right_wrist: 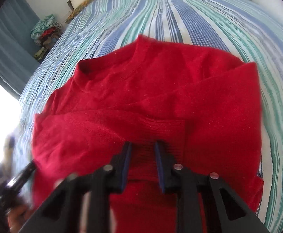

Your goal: Fold small clothes

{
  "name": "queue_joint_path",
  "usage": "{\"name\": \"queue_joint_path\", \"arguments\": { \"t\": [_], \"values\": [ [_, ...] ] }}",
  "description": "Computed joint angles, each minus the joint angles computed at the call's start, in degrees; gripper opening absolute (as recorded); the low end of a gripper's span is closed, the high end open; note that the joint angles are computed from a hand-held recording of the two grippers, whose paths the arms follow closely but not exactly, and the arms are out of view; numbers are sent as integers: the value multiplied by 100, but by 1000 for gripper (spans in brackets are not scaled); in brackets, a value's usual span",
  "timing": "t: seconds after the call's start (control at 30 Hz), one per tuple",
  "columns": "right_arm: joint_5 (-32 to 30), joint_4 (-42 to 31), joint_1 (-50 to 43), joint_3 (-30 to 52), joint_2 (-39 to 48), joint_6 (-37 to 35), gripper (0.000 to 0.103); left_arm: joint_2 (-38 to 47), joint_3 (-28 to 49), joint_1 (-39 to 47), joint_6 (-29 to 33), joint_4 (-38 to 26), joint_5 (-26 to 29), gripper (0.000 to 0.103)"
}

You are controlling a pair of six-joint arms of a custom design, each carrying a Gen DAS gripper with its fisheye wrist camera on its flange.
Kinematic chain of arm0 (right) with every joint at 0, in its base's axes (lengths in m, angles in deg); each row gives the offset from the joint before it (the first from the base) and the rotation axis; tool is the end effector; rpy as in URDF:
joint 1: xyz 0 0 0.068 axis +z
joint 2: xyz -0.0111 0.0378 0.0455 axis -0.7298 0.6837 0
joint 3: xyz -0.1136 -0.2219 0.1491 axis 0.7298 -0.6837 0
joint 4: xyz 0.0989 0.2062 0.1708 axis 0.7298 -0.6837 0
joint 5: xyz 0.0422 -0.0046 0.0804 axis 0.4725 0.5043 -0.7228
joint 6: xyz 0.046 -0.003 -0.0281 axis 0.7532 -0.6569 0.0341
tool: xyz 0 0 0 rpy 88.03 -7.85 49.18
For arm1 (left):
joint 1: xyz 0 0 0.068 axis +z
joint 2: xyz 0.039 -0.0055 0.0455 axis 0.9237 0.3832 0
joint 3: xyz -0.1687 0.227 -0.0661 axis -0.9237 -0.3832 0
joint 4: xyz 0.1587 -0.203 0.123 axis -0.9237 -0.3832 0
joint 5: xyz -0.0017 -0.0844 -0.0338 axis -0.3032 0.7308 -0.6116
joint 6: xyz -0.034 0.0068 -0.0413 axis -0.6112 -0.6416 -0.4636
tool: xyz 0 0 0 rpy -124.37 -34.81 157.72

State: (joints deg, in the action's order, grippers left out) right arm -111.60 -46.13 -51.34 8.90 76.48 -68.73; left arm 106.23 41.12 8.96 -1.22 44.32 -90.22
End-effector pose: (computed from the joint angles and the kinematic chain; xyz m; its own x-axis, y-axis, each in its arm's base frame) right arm 0.3864 -0.0155 0.1448 -0.8891 -0.1600 -0.4287 -0.3032 0.9077 0.2900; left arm 0.1637 -0.2271 0.1236 -0.6410 -0.4947 -0.5869 -0.4453 0.8624 -0.2406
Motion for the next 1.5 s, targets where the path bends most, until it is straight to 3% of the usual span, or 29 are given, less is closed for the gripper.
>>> {"name": "queue_joint_path", "arguments": {
  "t": [0.2,0.27,0.3,0.33,0.4,0.43,0.7,0.83,0.93,1.07,1.13,1.3,1.5],
  "values": [
    [-219,172,-142,-24,135,-88,19,-283,-148,9,-61,15,120,1],
    [-201,112,-124,-50,38,-147,23,-507,-108,-94,-106,-252,156,10],
    [-205,61,-115,-57,-39,-160,29,-626,-44,-255,-259,-540,65,26],
    [-250,-7,-122,-66,-150,-184,36,-717,63,-461,-485,-933,-86,50],
    [-326,32,-201,-248,-537,-243,73,-834,311,-936,-1058,-1792,-447,74],
    [-370,114,-291,-417,-811,-327,78,-871,421,-1183,-1351,-2169,-556,79],
    [-877,-315,-2122,-1210,-2281,-2122,83,-513,811,-2349,-2708,-3281,-255,83],
    [-892,-205,-3414,-1495,-2359,-3014,83,-392,676,-2449,-3210,-3409,-205,84],
    [-899,-33,-4216,-1653,-2168,-3474,83,-212,590,-2289,-3090,-3375,-63,87],
    [-676,178,-4835,-1631,-1553,-3484,84,-78,292,-2144,-3098,-2869,170,87],
    [-734,62,-4901,-1428,-1206,-3305,86,57,326,-2131,-3066,-2837,162,93],
    [-739,598,-4798,-1805,-1286,-3513,102,169,351,-2122,-2920,-2725,153,98],
    [-700,827,-4775,-1974,-1310,-3523,103,169,330,-2085,-2822,-2632,183,101]
  ]
}}
